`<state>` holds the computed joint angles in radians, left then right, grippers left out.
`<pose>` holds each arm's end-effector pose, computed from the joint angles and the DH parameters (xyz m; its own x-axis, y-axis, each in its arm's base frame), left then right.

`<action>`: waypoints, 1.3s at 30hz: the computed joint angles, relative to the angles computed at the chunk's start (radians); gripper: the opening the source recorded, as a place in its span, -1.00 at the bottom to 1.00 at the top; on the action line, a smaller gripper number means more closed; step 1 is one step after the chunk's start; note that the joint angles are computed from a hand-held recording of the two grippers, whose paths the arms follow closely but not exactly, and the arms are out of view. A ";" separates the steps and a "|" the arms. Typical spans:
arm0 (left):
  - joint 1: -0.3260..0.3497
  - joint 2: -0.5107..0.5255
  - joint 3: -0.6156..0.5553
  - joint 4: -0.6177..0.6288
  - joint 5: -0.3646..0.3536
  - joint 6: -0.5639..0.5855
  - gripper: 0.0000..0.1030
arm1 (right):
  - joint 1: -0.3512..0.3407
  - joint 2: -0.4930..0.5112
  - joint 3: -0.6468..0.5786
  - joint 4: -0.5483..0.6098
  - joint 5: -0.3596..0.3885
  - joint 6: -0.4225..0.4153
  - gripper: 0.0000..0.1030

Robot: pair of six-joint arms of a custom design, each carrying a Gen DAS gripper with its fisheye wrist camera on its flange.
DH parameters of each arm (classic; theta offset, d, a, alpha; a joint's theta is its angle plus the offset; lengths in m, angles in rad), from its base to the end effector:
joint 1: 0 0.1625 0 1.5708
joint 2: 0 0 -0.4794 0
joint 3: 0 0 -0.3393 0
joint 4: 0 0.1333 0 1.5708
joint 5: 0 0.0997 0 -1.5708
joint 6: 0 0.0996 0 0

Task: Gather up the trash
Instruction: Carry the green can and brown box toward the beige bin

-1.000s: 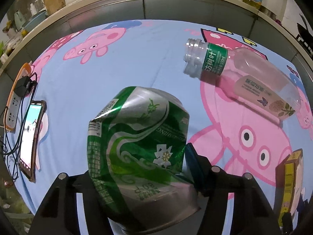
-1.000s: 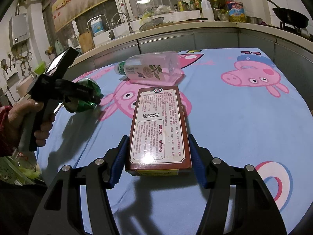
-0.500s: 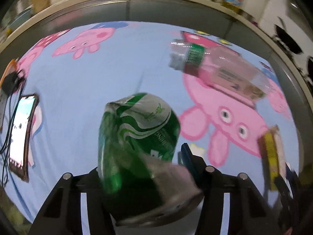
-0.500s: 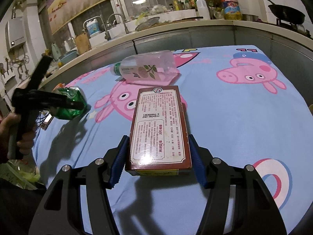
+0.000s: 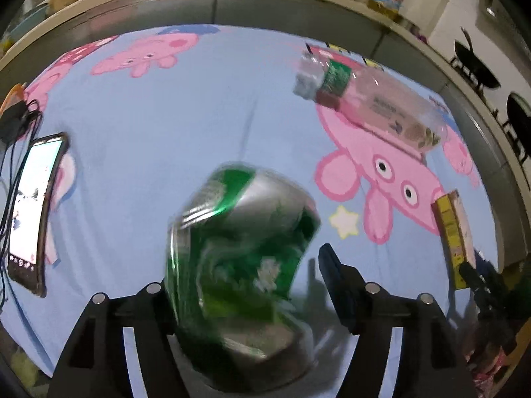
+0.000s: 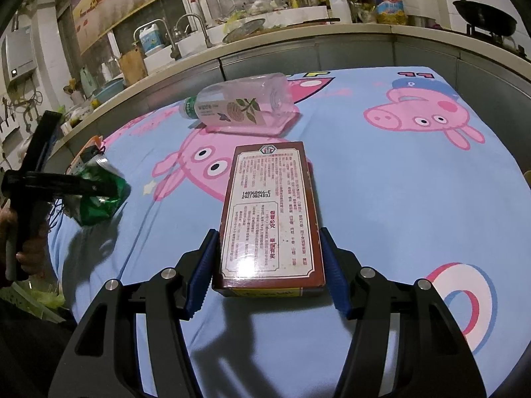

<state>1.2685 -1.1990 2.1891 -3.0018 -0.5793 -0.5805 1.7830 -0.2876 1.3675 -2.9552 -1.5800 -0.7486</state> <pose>0.0658 -0.5168 0.3187 -0.6736 -0.6223 -0.3988 -0.1198 0.6243 -0.7719 0.2862 -0.7001 -0.0659 -0.5799 -0.7871 0.2105 -0.8129 0.5418 -0.2137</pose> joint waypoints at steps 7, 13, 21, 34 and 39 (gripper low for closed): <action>-0.005 -0.044 0.052 -0.128 0.023 0.048 0.76 | 0.010 0.005 0.009 -0.028 -0.036 -0.017 0.14; 0.016 -0.044 0.069 -0.170 -0.036 0.059 0.78 | 0.025 0.014 0.009 -0.047 -0.087 -0.035 0.18; 0.010 -0.012 0.132 -0.210 -0.041 0.027 0.91 | 0.054 0.038 0.013 -0.121 -0.192 -0.084 0.44; -0.033 0.065 0.138 -0.242 0.106 0.114 0.36 | 0.071 0.062 -0.015 -0.137 -0.242 -0.041 0.48; -0.042 0.052 0.154 -0.285 0.057 0.144 0.14 | 0.084 0.075 -0.010 -0.180 -0.254 -0.063 0.12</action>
